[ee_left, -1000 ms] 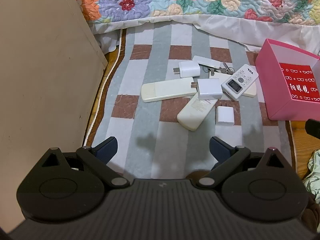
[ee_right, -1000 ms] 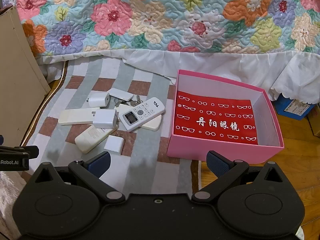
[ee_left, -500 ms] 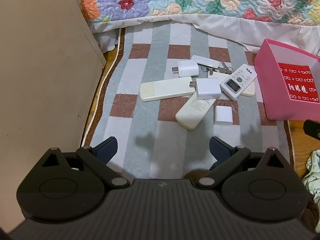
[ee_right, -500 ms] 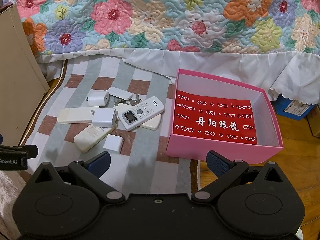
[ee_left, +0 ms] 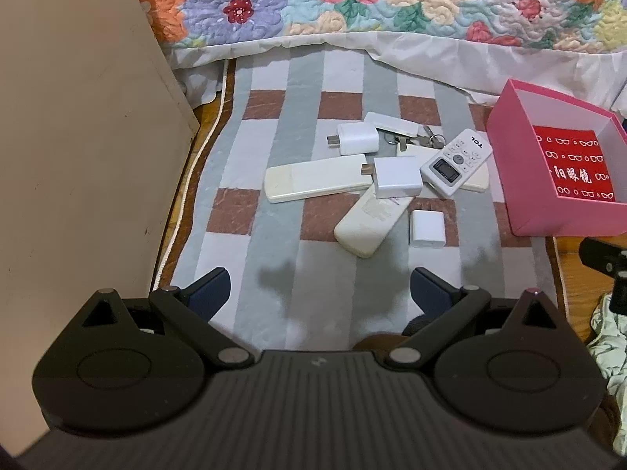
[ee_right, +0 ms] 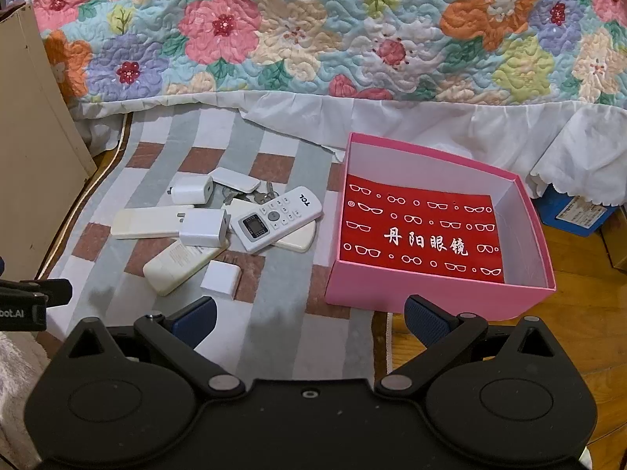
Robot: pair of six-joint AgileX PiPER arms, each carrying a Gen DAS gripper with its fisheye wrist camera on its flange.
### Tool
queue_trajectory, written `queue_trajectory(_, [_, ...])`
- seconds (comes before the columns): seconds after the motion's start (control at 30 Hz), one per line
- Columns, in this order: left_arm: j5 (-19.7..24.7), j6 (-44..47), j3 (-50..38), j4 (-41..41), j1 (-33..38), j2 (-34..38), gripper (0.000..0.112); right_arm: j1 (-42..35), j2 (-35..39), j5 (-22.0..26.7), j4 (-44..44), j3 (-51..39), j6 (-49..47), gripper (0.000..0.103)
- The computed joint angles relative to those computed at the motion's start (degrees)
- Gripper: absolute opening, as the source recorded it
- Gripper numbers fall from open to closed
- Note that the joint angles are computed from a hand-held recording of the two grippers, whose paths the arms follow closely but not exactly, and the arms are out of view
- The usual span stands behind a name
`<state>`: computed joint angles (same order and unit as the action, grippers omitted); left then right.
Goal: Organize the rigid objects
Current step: 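Lower the left gripper onto the cream remote control and close it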
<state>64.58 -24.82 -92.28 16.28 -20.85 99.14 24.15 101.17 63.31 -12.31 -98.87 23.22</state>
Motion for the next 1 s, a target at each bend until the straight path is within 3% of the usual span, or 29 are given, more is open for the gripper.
queue_trajectory(0.1, [1.77,1.19,-2.33,1.05,-0.42,1.36,0.099,-0.56,-2.68,-6.16,3.31,3.69,-3.82,0.103])
queue_trajectory(0.17, [0.92,3.96,-3.29,0.43,0.97,1.5,0.099,-1.33,-4.68,-13.53,6.05,7.69,-7.64,0.103])
queue_trajectory(0.23, [1.97,5.67,-6.72,0.48,1.81,3.71,0.098,-3.78,-6.58,-24.93,14.8,13.96,-16.14,0.103])
queue_trajectory(0.3, [2.27,7.78,-10.41,2.57,3.1,6.62,0.098,-5.92,-5.5,-29.79,24.99,15.92,-25.16,0.103])
queue_trajectory(0.43, [2.16,15.47,-17.63,-1.22,7.57,13.14,0.098,-7.17,-0.2,-30.08,33.28,14.11,-31.48,0.103])
queue_trajectory(0.6, [-0.61,23.36,-21.6,-7.93,10.48,20.11,0.097,-9.47,10.18,-18.85,41.48,4.44,-33.22,0.103])
queue_trajectory(0.63, [-0.43,24.33,-22.94,-10.09,11.04,21.89,0.097,-9.62,12.55,-16.92,42.04,2.05,-31.67,0.103])
queue_trajectory(0.73, [0.09,25.62,-25.97,-17.05,13.23,26.23,0.096,-6.06,15.34,-17.72,33.9,0.27,-27.49,0.102])
queue_trajectory(0.8, [-1.42,26.49,-25.88,-20.9,14.38,27.83,0.096,-5.22,17.08,-18.35,36.03,0.1,-32.03,0.096])
queue_trajectory(0.93, [-2.58,29.27,-25.99,-24.81,15.43,30.33,0.089,-6.66,20.28,-19.61,53.19,2.52,-46.09,0.084])
queue_trajectory(1.0, [-4.73,30.99,-24.46,-26.74,15.85,30.63,0.089,-6.48,22.07,-20.28,57.51,2.15,-48.96,0.072])
